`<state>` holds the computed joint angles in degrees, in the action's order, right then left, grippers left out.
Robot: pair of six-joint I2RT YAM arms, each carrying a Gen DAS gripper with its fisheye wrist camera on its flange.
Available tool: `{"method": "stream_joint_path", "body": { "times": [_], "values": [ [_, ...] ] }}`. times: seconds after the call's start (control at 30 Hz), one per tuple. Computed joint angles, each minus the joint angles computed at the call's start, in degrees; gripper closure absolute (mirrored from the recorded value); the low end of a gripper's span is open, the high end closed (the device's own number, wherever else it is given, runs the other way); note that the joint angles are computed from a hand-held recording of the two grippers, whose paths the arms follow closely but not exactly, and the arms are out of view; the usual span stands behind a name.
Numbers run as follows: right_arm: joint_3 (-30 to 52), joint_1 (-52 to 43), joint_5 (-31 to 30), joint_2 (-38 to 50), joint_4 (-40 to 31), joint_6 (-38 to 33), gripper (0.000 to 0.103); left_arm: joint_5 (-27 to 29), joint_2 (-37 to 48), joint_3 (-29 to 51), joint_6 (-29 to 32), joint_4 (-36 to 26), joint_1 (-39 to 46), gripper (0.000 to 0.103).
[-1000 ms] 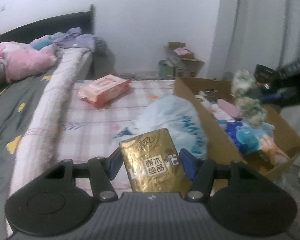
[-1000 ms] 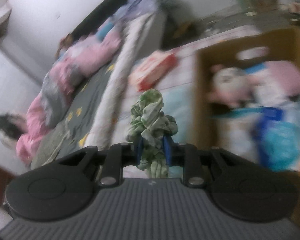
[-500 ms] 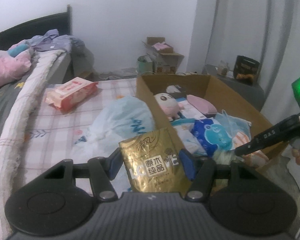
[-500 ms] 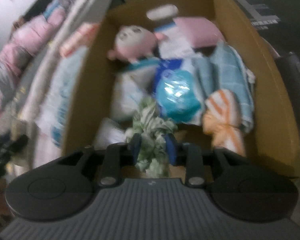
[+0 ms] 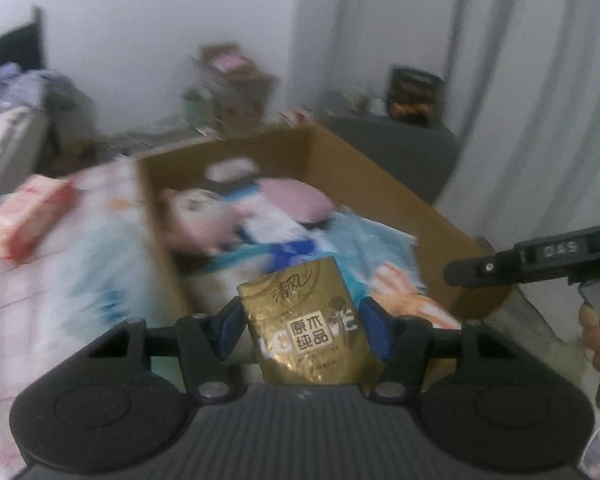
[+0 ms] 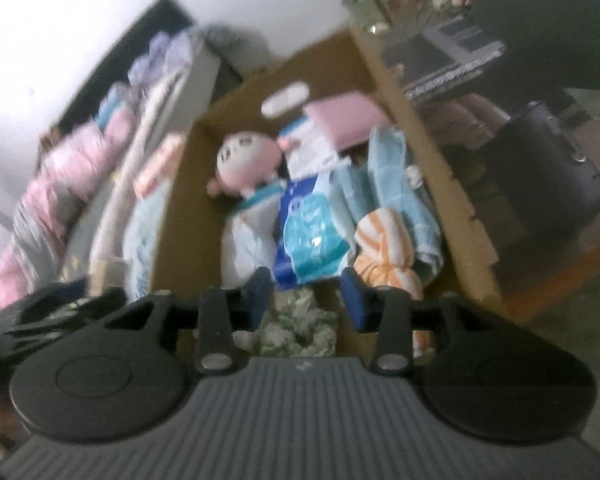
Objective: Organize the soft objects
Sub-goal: 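Carry the scrunchie into the cardboard box and open the right gripper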
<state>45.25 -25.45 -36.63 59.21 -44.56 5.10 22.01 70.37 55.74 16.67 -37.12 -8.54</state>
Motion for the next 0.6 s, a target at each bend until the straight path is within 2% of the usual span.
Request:
{"method": "stream_joint_path", "body": {
  "times": [0.17,0.23,0.27,0.3,0.33,0.6],
  "values": [
    [-0.48,-10.47,-6.04,-2.88,-5.74,-5.68,0.062,-3.19,9.19,2.38,-3.85,2.17,-9.52,0.04],
    [-0.67,-13.58,-7.34,-3.09,-7.45,-7.95,0.061,-3.93,11.13,1.51,-4.8,5.03,-12.15,0.036],
    [-0.71,-14.83,-7.8,-2.93,-8.06,-8.92,0.061,-4.01,12.01,1.27,-4.86,5.87,-13.07,0.028],
    [-0.84,-16.2,-8.28,-2.91,-8.96,-10.12,0.061,-4.0,12.83,1.03,-4.88,6.62,-13.75,0.025],
    [-0.94,-17.05,-8.51,-2.63,-9.32,-10.8,0.061,-4.34,13.67,0.97,-5.23,7.2,-14.37,0.025],
    [-0.96,-17.76,-9.13,-1.95,-9.85,-12.41,0.06,-2.97,9.13,0.53,-7.1,6.67,-9.12,0.025]
  ]
}}
